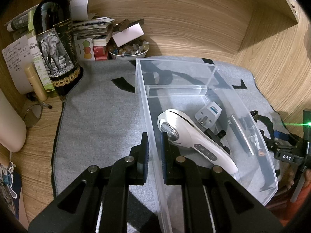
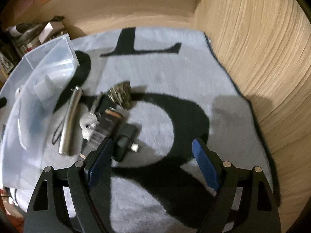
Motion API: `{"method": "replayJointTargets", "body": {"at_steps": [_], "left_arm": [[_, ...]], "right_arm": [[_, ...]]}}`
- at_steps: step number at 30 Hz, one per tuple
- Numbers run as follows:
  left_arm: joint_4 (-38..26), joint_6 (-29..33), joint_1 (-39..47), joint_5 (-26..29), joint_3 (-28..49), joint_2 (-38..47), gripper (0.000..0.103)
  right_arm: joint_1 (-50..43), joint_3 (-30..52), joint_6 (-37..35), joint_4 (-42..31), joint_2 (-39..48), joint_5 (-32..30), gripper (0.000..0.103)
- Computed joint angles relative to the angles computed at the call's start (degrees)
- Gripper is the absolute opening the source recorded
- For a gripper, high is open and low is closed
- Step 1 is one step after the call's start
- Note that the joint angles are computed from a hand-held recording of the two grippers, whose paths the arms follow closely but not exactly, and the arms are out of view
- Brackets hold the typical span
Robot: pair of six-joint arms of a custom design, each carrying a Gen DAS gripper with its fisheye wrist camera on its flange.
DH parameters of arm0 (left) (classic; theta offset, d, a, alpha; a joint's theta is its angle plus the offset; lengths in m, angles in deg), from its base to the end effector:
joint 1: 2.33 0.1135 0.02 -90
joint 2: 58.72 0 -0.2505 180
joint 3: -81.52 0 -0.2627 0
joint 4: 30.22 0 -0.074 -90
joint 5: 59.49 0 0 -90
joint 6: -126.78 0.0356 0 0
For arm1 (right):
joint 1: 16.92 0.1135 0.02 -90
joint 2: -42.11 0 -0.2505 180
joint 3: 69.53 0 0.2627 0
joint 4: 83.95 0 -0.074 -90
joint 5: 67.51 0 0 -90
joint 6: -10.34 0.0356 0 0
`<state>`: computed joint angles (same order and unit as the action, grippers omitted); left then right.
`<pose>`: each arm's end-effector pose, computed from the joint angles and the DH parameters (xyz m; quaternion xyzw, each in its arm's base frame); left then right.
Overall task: Organize rigid objects
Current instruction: 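Release the black part in the box and return the right gripper to the rug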
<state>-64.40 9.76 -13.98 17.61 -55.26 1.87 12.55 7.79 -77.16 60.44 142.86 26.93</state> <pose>0.2125 -0.0357 0.1682 -0.1621 0.9249 -0.0082 0.3439 0.3183 0.1767 0.1613 -0.2145 0.9389 0.0376 0.2667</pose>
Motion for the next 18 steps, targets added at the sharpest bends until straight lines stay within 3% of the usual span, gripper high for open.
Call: {"method": "replayJointTargets", "body": {"at_steps": [7,16,18], "left_arm": [[-0.03,-0.01,-0.08,-0.09,-0.08,-0.13,0.01],[0.02,-0.02,-0.09,-0.08,-0.16,-0.2,0.01],[0.02,-0.02,-0.09,-0.08,-0.16,-0.2,0.01]], "right_arm": [[0.94,-1.07,-1.15,0.29,-0.61,-0.52,0.079],[0.85,-0.67,-1.35,1.1,-0.52,-0.87,0.024],[0.46,-0.73,-0.84,1.35,-0.69,-0.98,0.024]]}}
